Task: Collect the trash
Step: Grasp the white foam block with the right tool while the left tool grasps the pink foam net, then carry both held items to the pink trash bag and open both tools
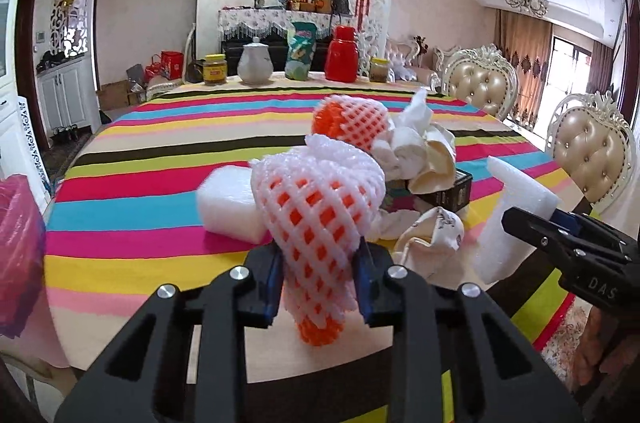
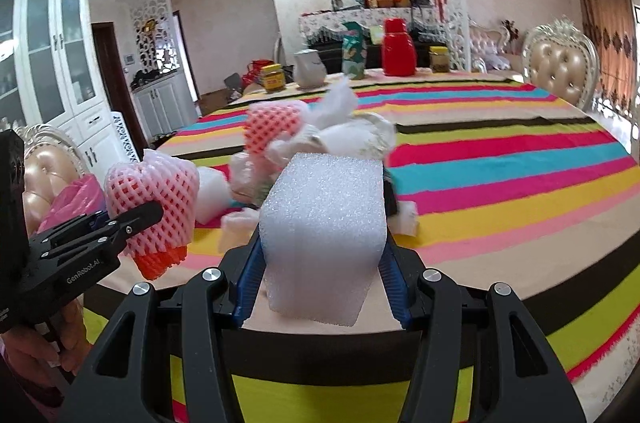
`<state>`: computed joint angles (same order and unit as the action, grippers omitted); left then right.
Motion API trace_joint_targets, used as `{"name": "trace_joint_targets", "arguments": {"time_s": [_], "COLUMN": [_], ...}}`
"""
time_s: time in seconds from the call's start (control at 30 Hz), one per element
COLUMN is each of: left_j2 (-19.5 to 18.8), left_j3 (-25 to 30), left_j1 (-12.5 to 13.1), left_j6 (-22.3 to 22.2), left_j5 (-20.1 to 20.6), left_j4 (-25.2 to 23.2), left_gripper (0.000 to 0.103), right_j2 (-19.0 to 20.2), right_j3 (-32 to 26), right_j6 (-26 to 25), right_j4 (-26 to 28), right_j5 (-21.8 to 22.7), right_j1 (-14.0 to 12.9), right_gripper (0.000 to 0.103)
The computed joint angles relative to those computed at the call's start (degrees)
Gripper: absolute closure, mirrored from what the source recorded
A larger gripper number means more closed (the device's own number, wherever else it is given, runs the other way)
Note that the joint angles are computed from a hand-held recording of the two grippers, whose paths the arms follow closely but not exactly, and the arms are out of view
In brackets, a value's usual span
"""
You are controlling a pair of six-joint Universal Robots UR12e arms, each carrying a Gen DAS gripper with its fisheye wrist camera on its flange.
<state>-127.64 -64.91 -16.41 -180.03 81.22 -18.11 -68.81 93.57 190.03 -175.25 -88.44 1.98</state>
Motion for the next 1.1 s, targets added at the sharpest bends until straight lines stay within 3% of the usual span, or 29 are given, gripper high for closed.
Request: {"name": "trace_joint_targets", "arguments": {"time_s": [0.27,0.57,0.87,1.1], "left_j2": [1.9,4.0,6.5,8.1], "left_j3": [-2.8,-5.6,-8.3,-9.6], "left_j1": [1.3,3.8,7.4,11.8], "left_j6": [-1.1,-3.2,-5.0,-7.4], "left_j5": [2.4,7.5,14.7,18.4], "left_j4": [1.7,3.2,5.1,5.0], "left_gripper": [0.074,0.074,0.074,0.073], "right_j2": [1.6,5.4,11.2,17.5], "right_j3": [-3.0,-9.3,-20.0,-31.2], "right_j6": [-3.0,-6.8,-10.9,-15.5], "right_j4": [0.1,2.3,8.0,13.6], "right_j5": [2.5,8.2,14.7,19.9], "right_j1": [1.7,4.1,7.1,10.1], "right_gripper": [0.053,0.052,0.052,0.052]}}
